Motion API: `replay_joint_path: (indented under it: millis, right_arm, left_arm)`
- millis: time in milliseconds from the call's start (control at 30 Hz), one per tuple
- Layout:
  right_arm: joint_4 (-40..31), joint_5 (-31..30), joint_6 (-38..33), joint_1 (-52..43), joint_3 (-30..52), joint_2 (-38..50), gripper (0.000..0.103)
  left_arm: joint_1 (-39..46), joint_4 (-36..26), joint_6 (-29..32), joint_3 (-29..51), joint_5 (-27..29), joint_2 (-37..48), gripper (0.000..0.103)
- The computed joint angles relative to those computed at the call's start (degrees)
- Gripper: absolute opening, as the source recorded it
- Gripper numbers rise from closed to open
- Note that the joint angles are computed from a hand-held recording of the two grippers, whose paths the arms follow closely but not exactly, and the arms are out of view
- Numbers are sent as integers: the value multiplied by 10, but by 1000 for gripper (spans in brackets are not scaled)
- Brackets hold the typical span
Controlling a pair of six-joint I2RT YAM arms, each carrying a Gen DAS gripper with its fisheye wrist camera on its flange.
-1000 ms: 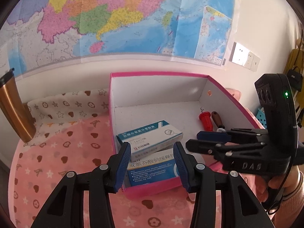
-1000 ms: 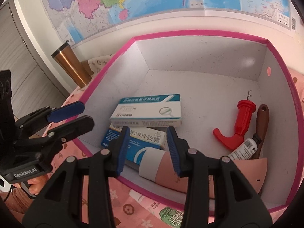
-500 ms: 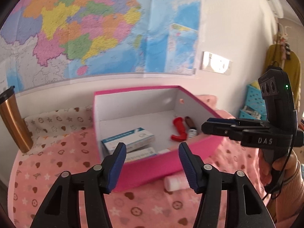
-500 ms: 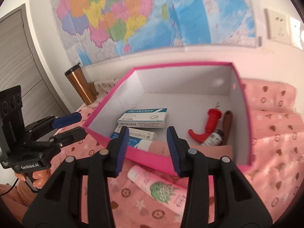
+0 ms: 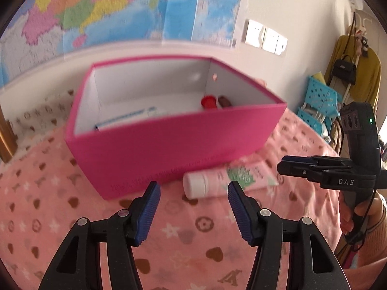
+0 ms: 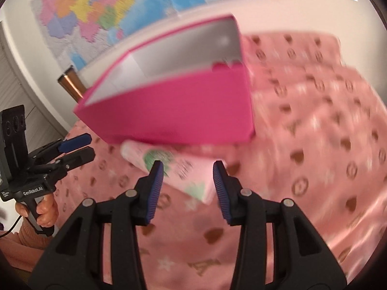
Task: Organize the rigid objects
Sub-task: 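Move the right gripper to the pink-white aloe hand-cream tube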
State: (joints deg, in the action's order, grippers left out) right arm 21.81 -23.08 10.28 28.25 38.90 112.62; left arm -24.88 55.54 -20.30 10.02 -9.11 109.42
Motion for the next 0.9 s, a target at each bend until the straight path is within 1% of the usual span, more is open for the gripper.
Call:
replay_joint_path:
  millis: [167,333,433,533,633,767,900]
  right_arm:
    - [15,3,11,-6,-5,26,45]
    - [21,1,17,-6,-2,37,45]
    - [24,2,17,-1,2,44,45]
    - [26,1,20,2,9,54,45]
    - [29,0,25,5,15,63,45]
    - [34,-2,33,4,18,67,45]
    - [34,-9,33,2,20,69,45]
  left_arm:
    - [3,-5,-12,23,12,38,58]
    - [8,-28,-10,44,21,45,57]
    - [6,-41,-8,56,21,47,53]
    - [11,-50,-7,68,34,50,53]
    - [15,-60,-6,81,40,58,50]
    - [23,-63,-8,86,57,63,44]
    - [25,-65,-9,89,67,65,42]
